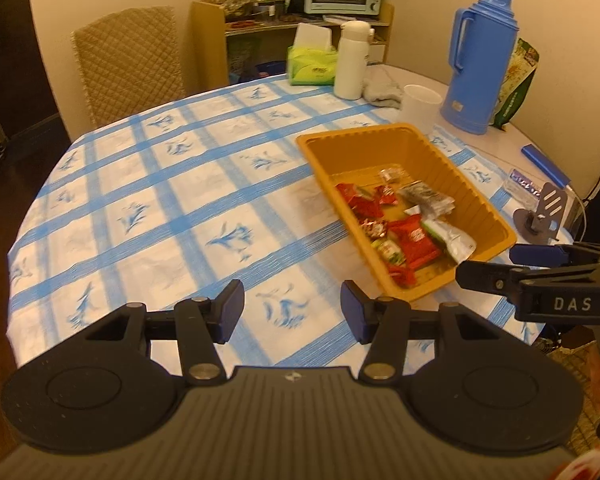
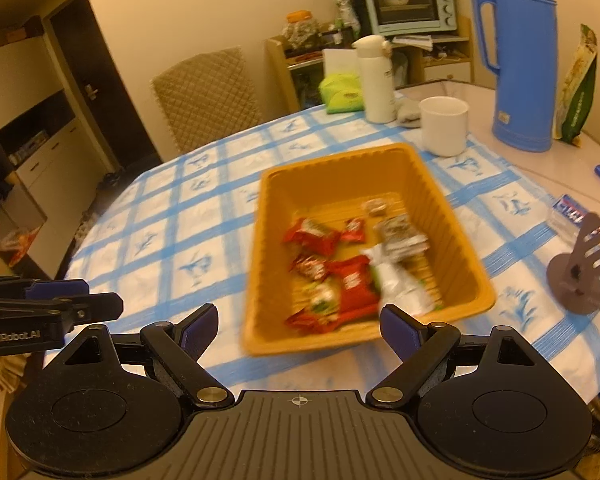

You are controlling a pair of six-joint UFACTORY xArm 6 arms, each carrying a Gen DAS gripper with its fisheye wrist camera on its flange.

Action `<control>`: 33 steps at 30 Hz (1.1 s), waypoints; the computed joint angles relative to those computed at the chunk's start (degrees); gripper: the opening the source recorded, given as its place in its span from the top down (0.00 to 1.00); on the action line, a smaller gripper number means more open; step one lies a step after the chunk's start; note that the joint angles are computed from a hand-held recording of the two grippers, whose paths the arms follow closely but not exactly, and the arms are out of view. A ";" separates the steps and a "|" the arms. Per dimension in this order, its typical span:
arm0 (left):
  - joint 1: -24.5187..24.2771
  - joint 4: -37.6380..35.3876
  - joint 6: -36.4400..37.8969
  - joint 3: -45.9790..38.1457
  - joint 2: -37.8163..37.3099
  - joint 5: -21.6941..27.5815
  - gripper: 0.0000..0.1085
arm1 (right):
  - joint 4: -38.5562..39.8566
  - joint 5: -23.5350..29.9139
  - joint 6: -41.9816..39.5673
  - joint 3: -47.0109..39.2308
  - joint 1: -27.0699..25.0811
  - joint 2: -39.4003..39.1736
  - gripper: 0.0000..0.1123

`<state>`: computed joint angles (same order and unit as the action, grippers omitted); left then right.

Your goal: Organize snacks

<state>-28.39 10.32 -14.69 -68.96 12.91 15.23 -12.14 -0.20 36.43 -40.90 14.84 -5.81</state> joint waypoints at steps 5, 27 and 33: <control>2.02 -0.19 0.77 6.60 -5.68 0.47 0.53 | 0.45 2.32 1.78 -0.15 4.48 -0.31 0.22; 7.94 -19.82 23.37 24.07 -21.74 3.94 0.53 | -17.11 16.92 28.87 -5.48 17.98 0.07 0.22; 7.88 -22.97 27.11 25.12 -22.74 4.02 0.53 | -18.40 18.77 31.25 -6.35 19.32 0.28 0.22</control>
